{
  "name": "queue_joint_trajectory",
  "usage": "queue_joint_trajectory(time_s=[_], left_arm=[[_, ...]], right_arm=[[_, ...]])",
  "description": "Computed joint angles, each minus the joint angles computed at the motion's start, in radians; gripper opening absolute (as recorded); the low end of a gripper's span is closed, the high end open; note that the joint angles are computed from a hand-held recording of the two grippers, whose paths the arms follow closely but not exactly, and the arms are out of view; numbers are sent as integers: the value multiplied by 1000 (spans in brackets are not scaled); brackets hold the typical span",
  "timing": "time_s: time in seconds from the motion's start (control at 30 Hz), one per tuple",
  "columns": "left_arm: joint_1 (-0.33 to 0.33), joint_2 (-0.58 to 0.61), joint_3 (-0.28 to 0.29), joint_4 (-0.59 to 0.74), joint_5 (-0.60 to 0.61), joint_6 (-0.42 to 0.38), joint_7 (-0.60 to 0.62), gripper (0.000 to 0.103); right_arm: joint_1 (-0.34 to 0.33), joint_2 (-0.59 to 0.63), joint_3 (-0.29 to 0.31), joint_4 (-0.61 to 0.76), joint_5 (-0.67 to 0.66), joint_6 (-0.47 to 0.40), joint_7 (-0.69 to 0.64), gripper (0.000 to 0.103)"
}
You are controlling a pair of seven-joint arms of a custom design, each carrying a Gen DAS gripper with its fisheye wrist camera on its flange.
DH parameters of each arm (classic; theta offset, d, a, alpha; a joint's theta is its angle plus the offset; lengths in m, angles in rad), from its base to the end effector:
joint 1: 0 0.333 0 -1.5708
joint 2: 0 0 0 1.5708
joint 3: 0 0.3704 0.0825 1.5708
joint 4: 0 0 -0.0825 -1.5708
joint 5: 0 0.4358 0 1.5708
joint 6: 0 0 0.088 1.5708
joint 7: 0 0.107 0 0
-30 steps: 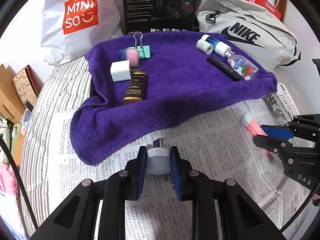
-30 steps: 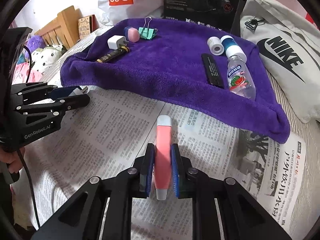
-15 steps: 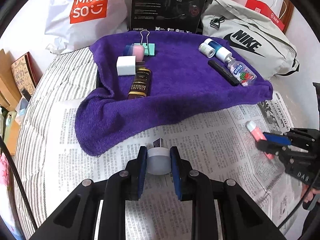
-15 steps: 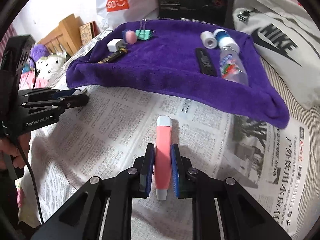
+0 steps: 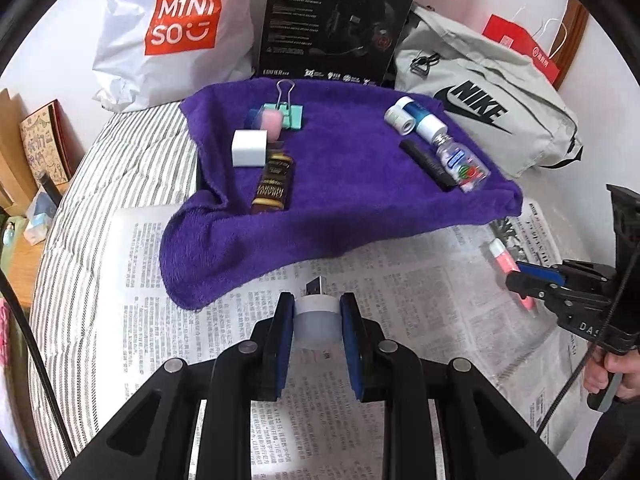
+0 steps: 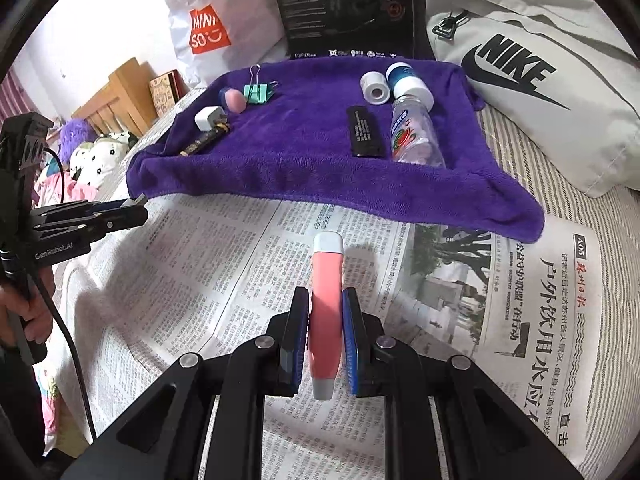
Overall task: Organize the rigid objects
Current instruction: 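Carry the USB light over the towel with the left tool while the right tool carries the highlighter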
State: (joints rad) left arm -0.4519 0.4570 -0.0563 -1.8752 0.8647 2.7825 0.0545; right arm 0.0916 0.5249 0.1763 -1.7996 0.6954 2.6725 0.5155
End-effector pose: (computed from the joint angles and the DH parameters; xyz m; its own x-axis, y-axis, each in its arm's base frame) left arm 0.6187 -0.3792 0.3199 0.2068 -0.9606 0.1859 -0.7912 -0.2759 -0.5458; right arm 0.7277 0.1645 0.3019 0.6745 -0.7252 -0.1385 -0.6663 -0.5171 -0.5373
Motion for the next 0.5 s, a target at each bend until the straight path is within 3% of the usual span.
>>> queue_joint_trajectory(time_s=[0.5], left_arm=[[34, -6, 6, 52, -7, 9, 85, 22]], right_arm=[[4, 31, 8, 99, 9, -51, 3, 17]])
